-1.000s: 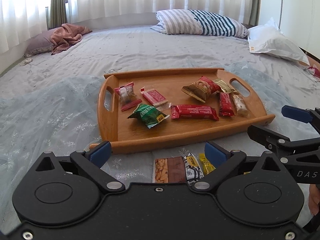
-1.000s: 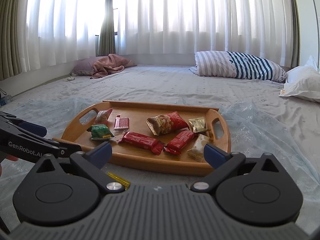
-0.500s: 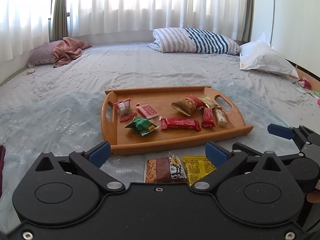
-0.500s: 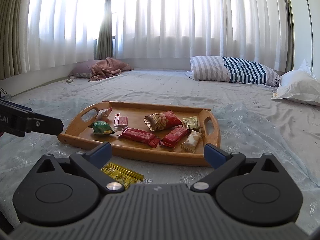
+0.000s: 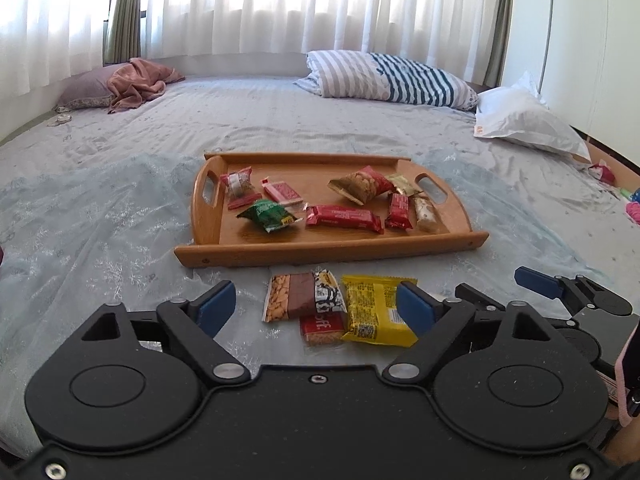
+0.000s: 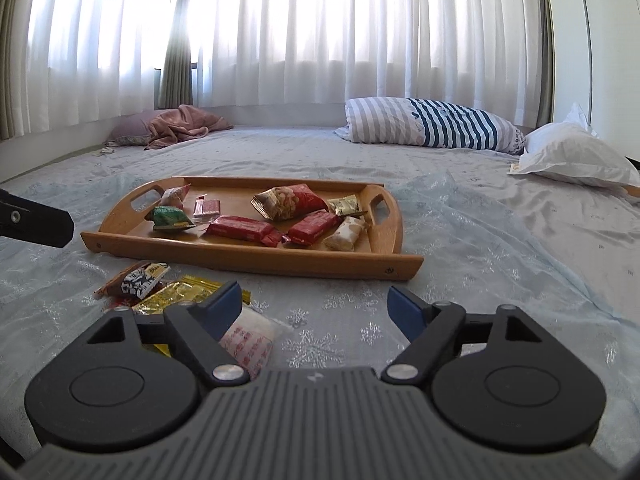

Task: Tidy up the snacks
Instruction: 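Move both tools back over the remaining snacks beside the tray, then grasp the nut-chocolate bar with the left tool while the right tool grasps the white pastry bag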

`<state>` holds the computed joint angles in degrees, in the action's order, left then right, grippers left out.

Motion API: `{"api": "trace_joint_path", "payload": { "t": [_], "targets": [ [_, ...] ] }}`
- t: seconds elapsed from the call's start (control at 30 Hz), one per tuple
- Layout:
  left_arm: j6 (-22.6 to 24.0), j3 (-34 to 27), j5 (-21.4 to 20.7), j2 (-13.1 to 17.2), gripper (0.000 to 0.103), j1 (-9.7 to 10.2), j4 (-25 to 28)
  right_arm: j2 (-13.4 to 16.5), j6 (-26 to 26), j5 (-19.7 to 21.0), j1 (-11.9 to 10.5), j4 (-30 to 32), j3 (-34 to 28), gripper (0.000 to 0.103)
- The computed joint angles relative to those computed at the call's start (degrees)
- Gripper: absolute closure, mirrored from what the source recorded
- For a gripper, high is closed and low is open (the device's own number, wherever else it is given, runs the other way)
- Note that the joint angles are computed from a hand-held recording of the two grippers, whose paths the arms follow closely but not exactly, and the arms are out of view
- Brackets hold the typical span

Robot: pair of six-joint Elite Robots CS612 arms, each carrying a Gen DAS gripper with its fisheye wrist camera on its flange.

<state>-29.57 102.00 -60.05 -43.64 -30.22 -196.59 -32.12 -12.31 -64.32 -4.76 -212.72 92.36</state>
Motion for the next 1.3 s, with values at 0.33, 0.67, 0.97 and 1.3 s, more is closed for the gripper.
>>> {"api": "trace_joint_path", "payload": {
  "t": [0.33,0.67,0.97,1.3],
  "targets": [
    [-4.90,-5.47,0.43,4.84,0.017,1.93,2.56,0.18,4.91,2.11,0.21,2.24,1.15,0.032],
    [-8.39,-10.48,-3.21,8.46,0.019,3.87,6.14,0.79,8.19,1.53,1.27,3.62,-0.01,0.044],
    [-6.79,-10.33,-8.39,8.33,0.042,4.48,4.21,0.88,10.25,-0.12,1.74,3.99,-0.36,0.062],
    [-2.70,-8.16,-5.40,6.93,0.042,3.50,2.83,0.41,10.30,-2.67,2.16,3.09,0.08,0.064]
  ]
}}
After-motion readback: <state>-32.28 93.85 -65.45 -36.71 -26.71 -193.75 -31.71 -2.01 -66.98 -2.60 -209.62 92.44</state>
